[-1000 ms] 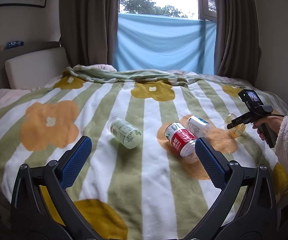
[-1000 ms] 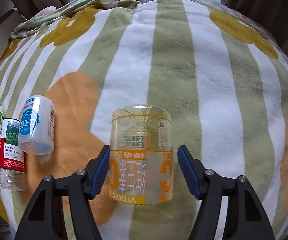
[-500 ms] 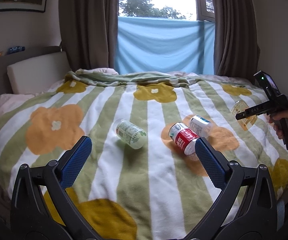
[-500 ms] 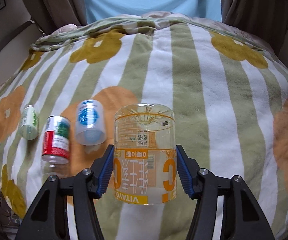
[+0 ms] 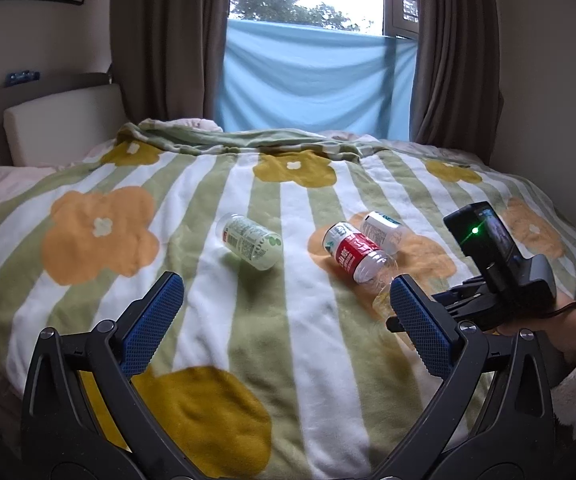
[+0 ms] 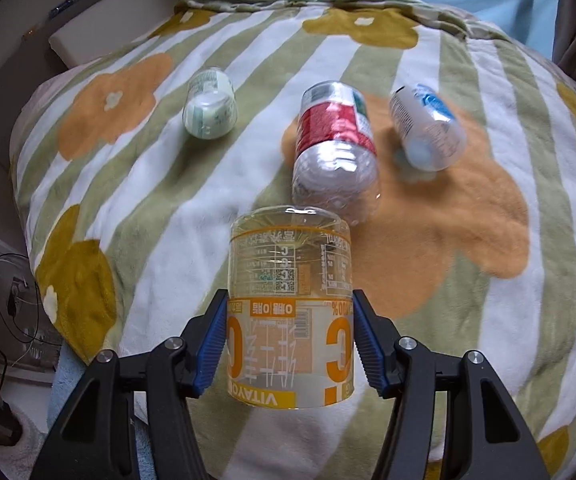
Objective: Flip cup upside down
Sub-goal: 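Stand the cup upright on the bed with the right gripper, then open the right gripper while the left gripper closes around the cup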
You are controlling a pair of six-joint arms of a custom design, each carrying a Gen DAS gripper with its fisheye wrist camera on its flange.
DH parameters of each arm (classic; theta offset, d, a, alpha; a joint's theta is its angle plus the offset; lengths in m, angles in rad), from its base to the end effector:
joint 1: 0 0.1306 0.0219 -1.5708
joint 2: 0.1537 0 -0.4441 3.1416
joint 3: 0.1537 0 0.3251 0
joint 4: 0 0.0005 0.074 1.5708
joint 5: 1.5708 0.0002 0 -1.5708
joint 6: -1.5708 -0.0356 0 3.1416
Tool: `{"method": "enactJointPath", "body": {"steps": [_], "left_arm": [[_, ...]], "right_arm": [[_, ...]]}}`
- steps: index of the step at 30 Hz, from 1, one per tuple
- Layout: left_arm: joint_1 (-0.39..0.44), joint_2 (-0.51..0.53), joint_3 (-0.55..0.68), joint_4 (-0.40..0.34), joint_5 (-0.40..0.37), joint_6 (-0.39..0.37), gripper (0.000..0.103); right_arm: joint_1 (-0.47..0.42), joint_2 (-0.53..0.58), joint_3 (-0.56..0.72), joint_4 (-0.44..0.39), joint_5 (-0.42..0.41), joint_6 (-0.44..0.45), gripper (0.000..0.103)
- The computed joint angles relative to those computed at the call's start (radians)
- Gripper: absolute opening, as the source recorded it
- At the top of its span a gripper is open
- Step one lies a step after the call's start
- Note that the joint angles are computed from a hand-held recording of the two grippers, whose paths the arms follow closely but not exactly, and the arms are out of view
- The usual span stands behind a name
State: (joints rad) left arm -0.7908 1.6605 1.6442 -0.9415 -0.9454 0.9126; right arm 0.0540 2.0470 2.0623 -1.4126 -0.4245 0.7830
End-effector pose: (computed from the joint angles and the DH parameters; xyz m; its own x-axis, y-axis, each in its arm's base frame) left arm 0.3777 -0.3415 0.4786 -0.4216 -0.2323 -0.8765 -0.4011 0.9147 -0.0495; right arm 0.6251 0.0480 0.3896 -0.6124 -0.6768 -0.4085 -0.7790 0.6047 0.1658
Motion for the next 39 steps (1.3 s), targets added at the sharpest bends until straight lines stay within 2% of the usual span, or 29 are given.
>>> {"method": "enactJointPath", "body": {"steps": [2,9,13,17,18,20,21,22,25,27,30,33,35,37,39], "left_arm": [[0.001,-0.014,-0.020,0.005,0.009,0.017,0.103],[0.017,-0.047,-0.076,0.044,0.054,0.060,0.103],[0.019,-0.043,-0.070,0.029,0.057,0.063,0.103],[0.026,-0.036,-0.059,0.018,0.075,0.069,0.103],[0.028,-0.034,-0.054,0.010,0.083,0.074,0.103],[0.037,-0.024,-0.033,-0.020,0.106,0.092,0.103],[0.042,-0.019,-0.020,-0.035,0.120,0.097,0.103],[0.048,-0.013,-0.007,-0.048,0.136,0.099,0.103],[0.071,0.009,0.054,-0.093,0.195,0.102,0.103],[0.092,0.023,0.093,-0.092,0.261,0.101,0.103],[0.130,0.069,0.187,-0.113,0.388,0.105,0.103],[0.180,0.186,0.397,-0.286,0.574,0.086,0.103],[0.201,0.288,0.570,-0.433,0.656,0.068,0.103],[0.215,0.411,0.781,-0.609,0.717,0.064,0.103],[0.232,0.526,0.971,-0.744,0.802,0.064,0.103]], "right_arm": [[0.011,-0.007,-0.022,0.013,0.038,-0.004,0.055],[0.034,0.014,0.006,-0.025,0.111,-0.008,0.055],[0.046,0.032,0.016,-0.043,0.148,-0.004,0.055],[0.053,0.027,0.002,-0.025,0.159,0.010,0.056],[0.053,0.024,-0.004,-0.018,0.153,0.014,0.057],[0.047,0.025,0.000,-0.033,0.121,0.023,0.072],[0.041,0.023,-0.001,-0.035,0.102,0.026,0.090],[0.035,0.015,-0.009,-0.026,0.080,0.030,0.101],[0.002,-0.005,-0.023,-0.018,0.007,0.054,0.103],[-0.035,-0.023,-0.037,-0.001,-0.081,0.068,0.102],[-0.082,-0.076,-0.100,0.086,-0.146,0.080,0.103],[-0.145,-0.126,-0.160,0.185,-0.235,0.102,0.103],[-0.184,-0.150,-0.201,0.265,-0.305,0.060,0.103],[-0.219,-0.169,-0.249,0.343,-0.393,0.020,0.103],[-0.243,-0.186,-0.296,0.422,-0.449,-0.024,0.103]]}}
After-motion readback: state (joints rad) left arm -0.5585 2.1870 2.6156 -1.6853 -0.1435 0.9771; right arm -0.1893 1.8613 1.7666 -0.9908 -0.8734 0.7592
